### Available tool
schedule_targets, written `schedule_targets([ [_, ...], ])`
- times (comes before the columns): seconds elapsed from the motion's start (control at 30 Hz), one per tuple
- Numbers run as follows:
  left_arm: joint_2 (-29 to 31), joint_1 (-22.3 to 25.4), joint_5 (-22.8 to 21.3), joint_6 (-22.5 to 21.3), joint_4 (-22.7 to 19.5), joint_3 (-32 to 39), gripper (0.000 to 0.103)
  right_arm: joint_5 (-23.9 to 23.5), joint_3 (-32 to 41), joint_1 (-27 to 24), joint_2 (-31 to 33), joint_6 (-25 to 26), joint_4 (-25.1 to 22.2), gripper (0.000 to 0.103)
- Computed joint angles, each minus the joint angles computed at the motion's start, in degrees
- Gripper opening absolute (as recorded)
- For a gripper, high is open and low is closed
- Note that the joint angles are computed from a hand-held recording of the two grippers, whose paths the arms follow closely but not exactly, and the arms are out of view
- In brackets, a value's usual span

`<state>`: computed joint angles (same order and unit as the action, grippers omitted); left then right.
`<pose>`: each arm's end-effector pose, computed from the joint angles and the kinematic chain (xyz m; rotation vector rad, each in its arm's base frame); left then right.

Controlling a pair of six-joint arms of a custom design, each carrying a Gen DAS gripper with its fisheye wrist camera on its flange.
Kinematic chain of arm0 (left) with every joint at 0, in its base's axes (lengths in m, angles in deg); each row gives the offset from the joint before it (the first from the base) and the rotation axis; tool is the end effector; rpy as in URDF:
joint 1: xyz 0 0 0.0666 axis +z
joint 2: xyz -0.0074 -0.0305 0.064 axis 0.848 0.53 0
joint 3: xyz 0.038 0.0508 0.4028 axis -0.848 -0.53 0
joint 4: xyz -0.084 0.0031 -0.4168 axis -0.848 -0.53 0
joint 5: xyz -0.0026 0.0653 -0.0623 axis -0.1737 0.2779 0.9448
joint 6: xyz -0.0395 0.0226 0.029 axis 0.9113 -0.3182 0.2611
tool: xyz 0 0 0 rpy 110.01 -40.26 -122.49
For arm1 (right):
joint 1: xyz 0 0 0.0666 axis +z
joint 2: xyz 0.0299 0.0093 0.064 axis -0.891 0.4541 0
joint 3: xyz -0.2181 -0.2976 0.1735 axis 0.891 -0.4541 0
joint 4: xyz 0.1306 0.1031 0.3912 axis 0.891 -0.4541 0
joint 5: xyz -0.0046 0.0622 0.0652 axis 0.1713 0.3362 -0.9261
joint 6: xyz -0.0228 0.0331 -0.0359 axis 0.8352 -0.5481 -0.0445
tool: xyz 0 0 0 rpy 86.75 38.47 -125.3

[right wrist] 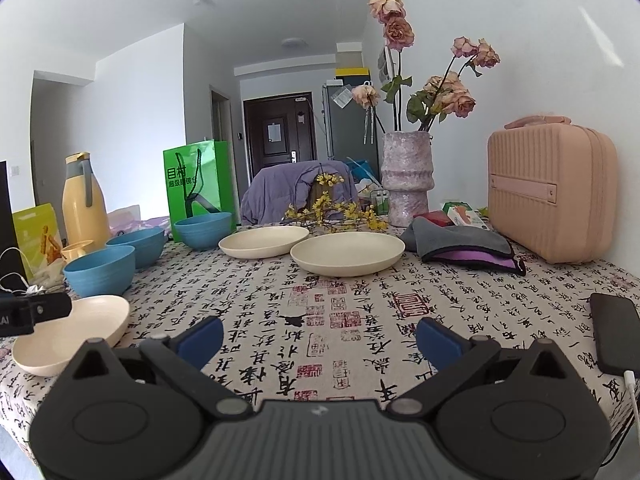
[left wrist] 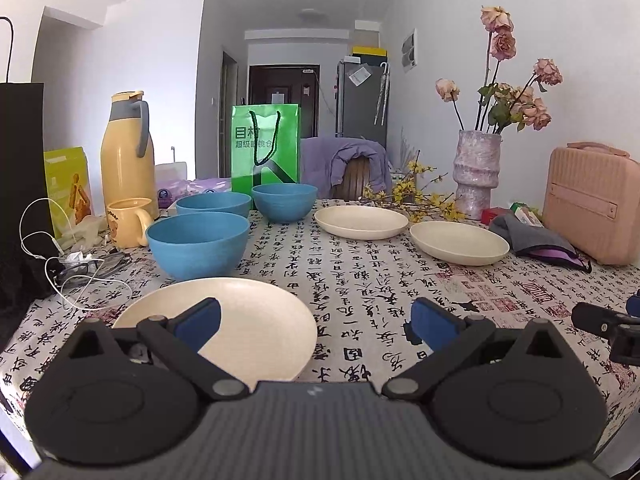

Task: Organize plates and bowls
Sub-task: 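Close both grippers on the rim of the cream plate near the vase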

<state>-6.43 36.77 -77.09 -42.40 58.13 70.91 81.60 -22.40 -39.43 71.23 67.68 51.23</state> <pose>0.4199 -0.1391 0.3472 -0.3659 1.8785 0.2492 0.5062 0.2214 0.3175 -0.3182 1.9153 0.3701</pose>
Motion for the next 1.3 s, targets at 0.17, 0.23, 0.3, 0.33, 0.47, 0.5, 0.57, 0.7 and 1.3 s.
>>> schedule_targets([
  [0.17,2.40,0.93,1.35,-0.59,-0.42,2.23,0.103,0.02,2.30,-0.79,2.23,-0.20,-1.04,0.103],
  [0.23,3.61,1.28,1.86,-0.88,-0.72,3.34,0.103,-0.16,3.04,-1.16,2.99,-0.39,-1.08,0.103],
  [0.3,4.86,1.62,2.14,-1.26,-0.88,4.39,0.103,-0.12,3.97,-1.44,3.88,-0.31,-1.29,0.103],
  [0.33,5.45,1.82,2.35,-1.38,-1.05,4.92,0.103,-0.10,4.57,-1.59,4.45,-0.25,-1.43,0.103],
  [0.47,7.76,2.71,3.68,-1.68,-1.51,7.10,0.103,0.24,7.38,-2.07,6.72,-0.13,-3.09,0.103],
  [0.5,8.36,2.97,4.01,-1.77,-1.43,7.64,0.103,0.46,8.38,-2.21,7.41,-0.08,-3.87,0.103],
  [0.57,9.53,3.48,4.46,-1.94,-1.49,8.76,0.103,0.73,10.02,-2.41,8.62,0.03,-4.92,0.103],
  [0.7,11.74,4.43,5.24,-2.16,-1.68,11.01,0.103,0.86,13.39,-2.95,11.16,0.87,-6.49,0.103],
  [1.3,23.38,8.16,11.35,-3.63,-9.76,26.29,0.103,2.00,31.54,-5.00,23.33,7.29,-15.50,0.103],
])
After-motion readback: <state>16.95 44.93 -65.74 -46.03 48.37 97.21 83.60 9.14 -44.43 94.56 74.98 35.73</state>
